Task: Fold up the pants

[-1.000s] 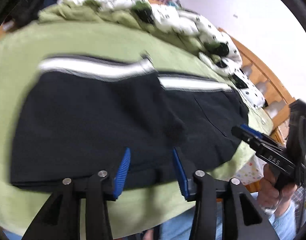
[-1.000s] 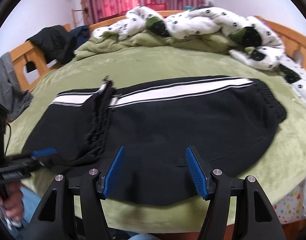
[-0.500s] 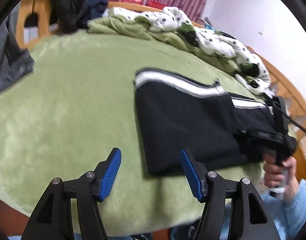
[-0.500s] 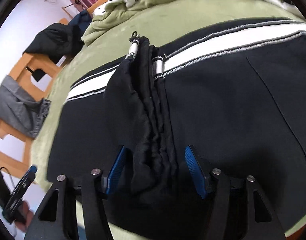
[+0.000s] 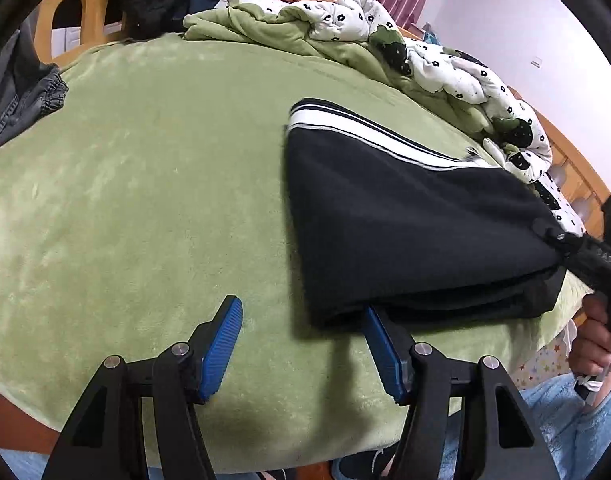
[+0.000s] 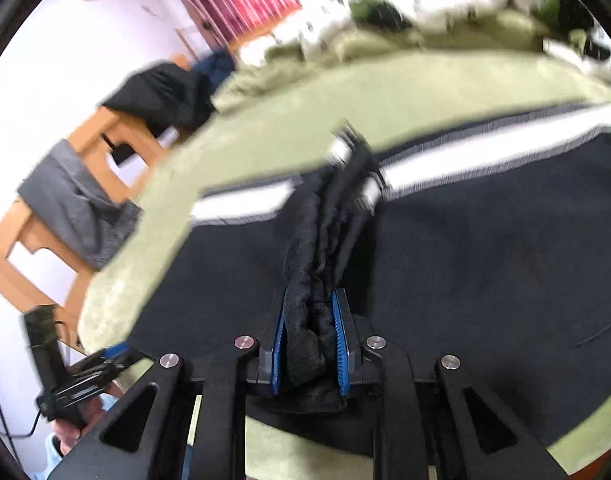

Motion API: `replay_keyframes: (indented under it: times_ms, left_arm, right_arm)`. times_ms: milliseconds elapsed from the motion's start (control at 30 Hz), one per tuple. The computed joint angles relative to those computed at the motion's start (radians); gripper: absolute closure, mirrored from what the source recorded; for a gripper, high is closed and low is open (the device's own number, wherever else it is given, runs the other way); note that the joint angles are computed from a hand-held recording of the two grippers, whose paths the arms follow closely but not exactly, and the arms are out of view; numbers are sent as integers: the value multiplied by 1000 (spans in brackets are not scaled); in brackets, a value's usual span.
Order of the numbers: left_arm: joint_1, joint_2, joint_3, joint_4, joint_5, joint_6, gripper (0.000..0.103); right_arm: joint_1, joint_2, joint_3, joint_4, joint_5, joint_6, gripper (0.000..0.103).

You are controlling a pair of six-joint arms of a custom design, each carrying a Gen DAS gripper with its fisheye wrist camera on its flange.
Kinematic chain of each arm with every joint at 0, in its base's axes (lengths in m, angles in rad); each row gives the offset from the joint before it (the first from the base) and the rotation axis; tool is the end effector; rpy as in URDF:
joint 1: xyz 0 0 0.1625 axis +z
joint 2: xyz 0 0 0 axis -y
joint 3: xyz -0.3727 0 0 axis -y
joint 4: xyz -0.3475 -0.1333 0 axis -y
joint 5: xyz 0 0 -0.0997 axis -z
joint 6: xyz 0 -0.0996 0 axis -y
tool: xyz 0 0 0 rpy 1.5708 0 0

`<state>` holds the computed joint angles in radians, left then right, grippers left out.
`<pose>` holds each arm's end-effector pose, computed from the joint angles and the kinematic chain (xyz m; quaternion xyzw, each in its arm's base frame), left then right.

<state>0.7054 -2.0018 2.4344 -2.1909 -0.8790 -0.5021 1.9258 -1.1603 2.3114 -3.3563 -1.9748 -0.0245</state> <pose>-0.0795 -0.3262 0.2987 0.1380 0.9270 -0.2815 0.2060 0.2360 -0.3657 0.1722 0.1141 -0.9259 0.3328 0.1378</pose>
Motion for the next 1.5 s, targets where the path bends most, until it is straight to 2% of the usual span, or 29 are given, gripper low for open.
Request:
replay_keyframes:
  times_ms: [67,167,233,300,367,400,467,533,600,633,700,800,867,1000,1100,1133,1167,1233,1267,1333,1400,1500]
  left_arm:
    - [14,-12,-1,11,-30,11,44]
    - [30,-20,-17,45,-76,33,44]
    - [17,-41,-39,116,-88,58,44]
    - [-42,-99,-55,222,-58,95,44]
    - [-104,-149,-59,254,-7,107,44]
    - [-93,-141,-70,226,-14,124,44]
    - [-45,-68,-101,108,-67,150,44]
    - [-13,27,-124,5,-76,135,44]
    - [25,124,-132,-95,-92,158,44]
    - [32,154,-135,-98,-86,151,44]
    - [51,212,-118,-87,-82,140,44]
    - [33,205,-38,-77,-16,103,42]
    - [16,190,-27,-61,-5,67,42]
    - [17,191,-99,24,-39,19,43]
    - [-24,151,-127,69,-27,-9,43]
    - [-42,134,-137,87,-25,-23,43]
    - [-47,121,-154,104,-26,-24,43]
    - [-68,112,-199,110,-38,-26,43]
    - [-75,106,-216,100,-47,-13,43]
    - [-103,97,-260,124,-45,12,43]
    - [-147,91,-292,154,20,11,43]
    - [-170,102,-333,144,79,38,42]
  right_arm:
    - [3,-7,4,38,-49,22,83]
    - [-24,59,-32,169,-123,79,77]
    - [-12,89,-32,121,-146,53,76]
    - [24,74,-33,105,-190,35,74]
    - [71,85,-16,-26,-258,-34,74]
    - [97,97,-17,-82,-289,-78,74]
    - [132,115,-18,-150,-295,-148,75]
    - [138,124,-14,-180,-278,-186,77]
    - [134,144,-8,-171,-273,-218,85]
    - [128,142,-5,-116,-275,-220,89]
    - [114,177,-14,-42,-332,-235,90]
    - [117,218,22,-160,-349,-292,90]
    - [122,208,24,-138,-352,-292,90]
    - [138,133,17,-28,-357,-184,90]
    - [193,113,-7,-77,-429,-182,77]
    - [211,100,-10,-83,-450,-178,70]
    - [230,71,-13,-74,-464,-165,68]
    - [258,17,-19,-22,-477,-127,67]
    - [276,-24,-22,27,-493,-100,61]
    - [303,-74,-23,76,-526,-78,56]
    - [328,-132,-19,110,-564,-69,53]
    - [343,-242,3,182,-604,-22,39]
